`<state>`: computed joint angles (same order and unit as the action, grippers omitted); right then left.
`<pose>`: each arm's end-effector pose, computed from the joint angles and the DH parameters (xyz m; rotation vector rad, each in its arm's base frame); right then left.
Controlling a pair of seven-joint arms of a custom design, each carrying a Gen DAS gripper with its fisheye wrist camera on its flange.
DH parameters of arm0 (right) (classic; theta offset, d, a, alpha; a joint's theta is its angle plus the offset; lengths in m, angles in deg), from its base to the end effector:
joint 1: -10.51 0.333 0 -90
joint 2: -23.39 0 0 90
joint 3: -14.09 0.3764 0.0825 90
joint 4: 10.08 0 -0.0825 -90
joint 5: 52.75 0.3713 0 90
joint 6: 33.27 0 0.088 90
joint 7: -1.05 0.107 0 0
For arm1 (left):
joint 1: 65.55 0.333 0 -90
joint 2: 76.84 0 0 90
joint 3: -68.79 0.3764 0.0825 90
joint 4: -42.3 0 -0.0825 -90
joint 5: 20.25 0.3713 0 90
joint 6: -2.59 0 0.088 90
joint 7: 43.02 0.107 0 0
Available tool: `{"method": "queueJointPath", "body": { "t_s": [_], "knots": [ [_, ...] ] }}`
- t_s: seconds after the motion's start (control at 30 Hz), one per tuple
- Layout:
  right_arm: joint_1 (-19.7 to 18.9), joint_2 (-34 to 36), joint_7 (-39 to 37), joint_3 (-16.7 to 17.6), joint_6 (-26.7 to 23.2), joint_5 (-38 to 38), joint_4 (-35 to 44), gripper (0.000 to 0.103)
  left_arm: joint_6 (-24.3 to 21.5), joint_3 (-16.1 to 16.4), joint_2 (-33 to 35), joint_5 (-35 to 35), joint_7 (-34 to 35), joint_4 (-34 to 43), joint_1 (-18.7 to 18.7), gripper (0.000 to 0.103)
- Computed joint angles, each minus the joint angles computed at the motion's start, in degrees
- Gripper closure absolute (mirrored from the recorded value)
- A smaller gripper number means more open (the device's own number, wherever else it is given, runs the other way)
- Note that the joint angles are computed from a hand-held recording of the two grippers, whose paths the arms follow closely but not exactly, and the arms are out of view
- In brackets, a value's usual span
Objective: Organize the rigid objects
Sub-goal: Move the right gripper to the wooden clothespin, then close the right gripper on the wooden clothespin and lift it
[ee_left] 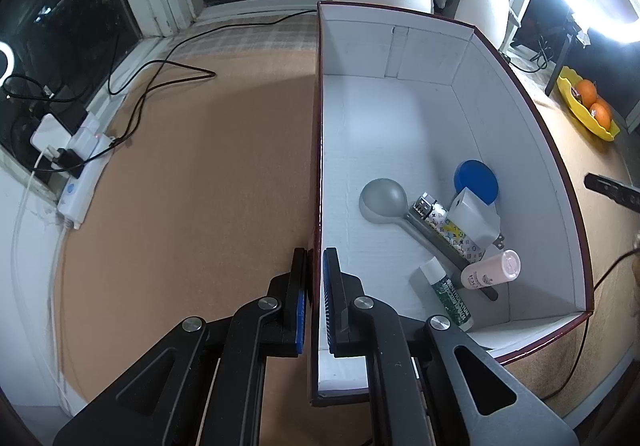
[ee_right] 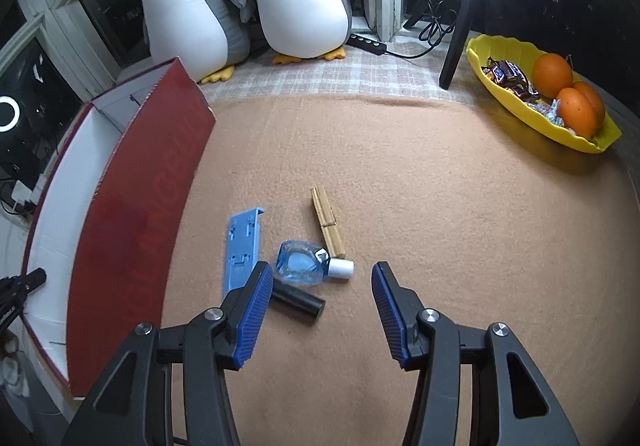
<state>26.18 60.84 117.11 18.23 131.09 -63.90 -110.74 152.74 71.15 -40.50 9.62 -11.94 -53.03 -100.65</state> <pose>0.6857 0.2483 0.3040 -1.9613 1.8826 -0.3099 0.6105 -0.4130 0.3262 -1.9829 1.9227 -0.4432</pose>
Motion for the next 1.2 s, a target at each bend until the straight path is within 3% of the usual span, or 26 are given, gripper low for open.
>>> {"method": "queueJointPath", "body": {
  "t_s": [0.33, 0.57, 0.77, 1.03, 1.2],
  "knots": [
    [-1.02, 8.92, -3.45, 0.95, -10.64, 2.78, 14.06, 0.073, -1.27, 0.01, 0.29, 0.34, 0.36, 0.80, -0.15, 0.097],
    [-0.27, 11.85, -4.92, 0.27, -13.79, 3.27, 18.37, 0.081, -1.83, -0.12, 0.55, 0.52, 0.32, 1.40, -0.11, 0.097],
    [1.19, 12.59, -4.72, -1.29, -14.79, 1.88, 19.79, 0.091, -1.89, -0.17, 0.63, 0.57, 0.27, 1.54, -0.07, 0.097],
    [1.95, 12.06, -4.08, -2.27, -14.45, 0.20, 19.13, 0.092, -1.55, -0.13, 0.68, 0.40, 0.23, 1.45, 0.03, 0.097],
    [2.73, 9.81, -1.49, -3.74, -11.36, -1.32, 16.21, 0.092, -1.27, -0.07, 0.70, 0.30, 0.06, 1.37, 0.01, 0.097]
  ]
}}
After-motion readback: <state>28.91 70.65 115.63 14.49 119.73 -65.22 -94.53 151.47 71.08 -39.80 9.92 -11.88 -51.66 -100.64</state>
